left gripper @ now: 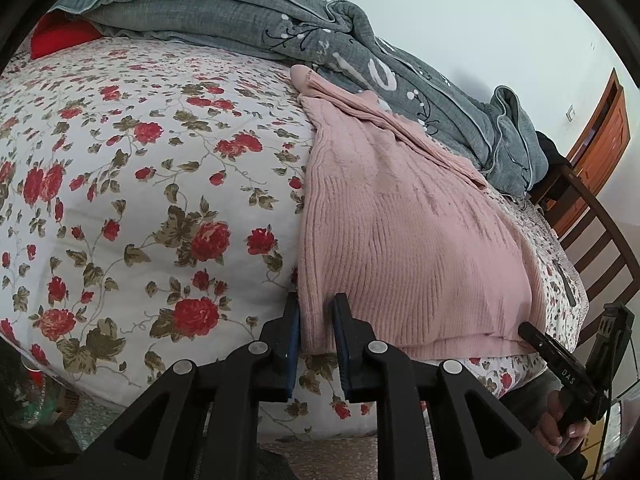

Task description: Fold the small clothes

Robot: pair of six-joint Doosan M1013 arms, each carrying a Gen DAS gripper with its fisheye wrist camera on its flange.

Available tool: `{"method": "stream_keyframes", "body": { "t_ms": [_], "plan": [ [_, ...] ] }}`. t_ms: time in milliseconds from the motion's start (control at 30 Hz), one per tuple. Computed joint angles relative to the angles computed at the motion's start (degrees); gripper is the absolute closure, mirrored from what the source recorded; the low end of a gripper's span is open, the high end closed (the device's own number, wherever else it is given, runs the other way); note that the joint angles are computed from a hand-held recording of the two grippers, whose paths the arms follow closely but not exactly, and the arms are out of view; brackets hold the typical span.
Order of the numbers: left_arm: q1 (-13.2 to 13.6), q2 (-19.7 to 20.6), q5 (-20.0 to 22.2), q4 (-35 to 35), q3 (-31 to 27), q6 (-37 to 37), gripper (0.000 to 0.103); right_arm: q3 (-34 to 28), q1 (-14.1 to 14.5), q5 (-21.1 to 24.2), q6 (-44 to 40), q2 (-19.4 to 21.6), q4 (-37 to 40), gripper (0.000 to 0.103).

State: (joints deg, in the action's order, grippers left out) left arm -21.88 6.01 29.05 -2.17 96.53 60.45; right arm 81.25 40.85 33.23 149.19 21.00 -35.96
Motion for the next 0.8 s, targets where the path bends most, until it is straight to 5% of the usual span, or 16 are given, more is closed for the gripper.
{"method": "stream_keyframes", "body": {
  "t_ms": [167,300,367,467,633,800],
  "plan": [
    [0.71,0.06,-0.94,-5.06,0.08,3.84,0.075,-0.79,0.46,1.02,-0.95,0.54,-0.75,0.057],
    [0.80,0.38,0.05,-4.80,-0.56,2.70,0.078,-0.55,0.05,-0.31,-4.06,0.29,2.70,0.092],
    [0.84,0.55,1.44,-3.78,-1.07,2.01,0.096,-0.86,0.27,0.35,-4.38,0.35,2.64,0.093],
    [1.59,-0.29,0.30,-7.44,-0.32,4.42,0.096,-0.79,0.06,-0.02,-5.66,-0.21,5.42,0.094],
    [3.48,-2.05,-2.22,-20.21,0.22,12.15,0.097,1.10,-2.11,-6.80,-9.52,-3.05,17.16,0.095],
    [3.99,-2.22,-1.47,-22.45,-3.00,13.87,0.097,-0.03,-3.14,-9.29,-13.62,-4.29,24.02,0.095]
  ]
}}
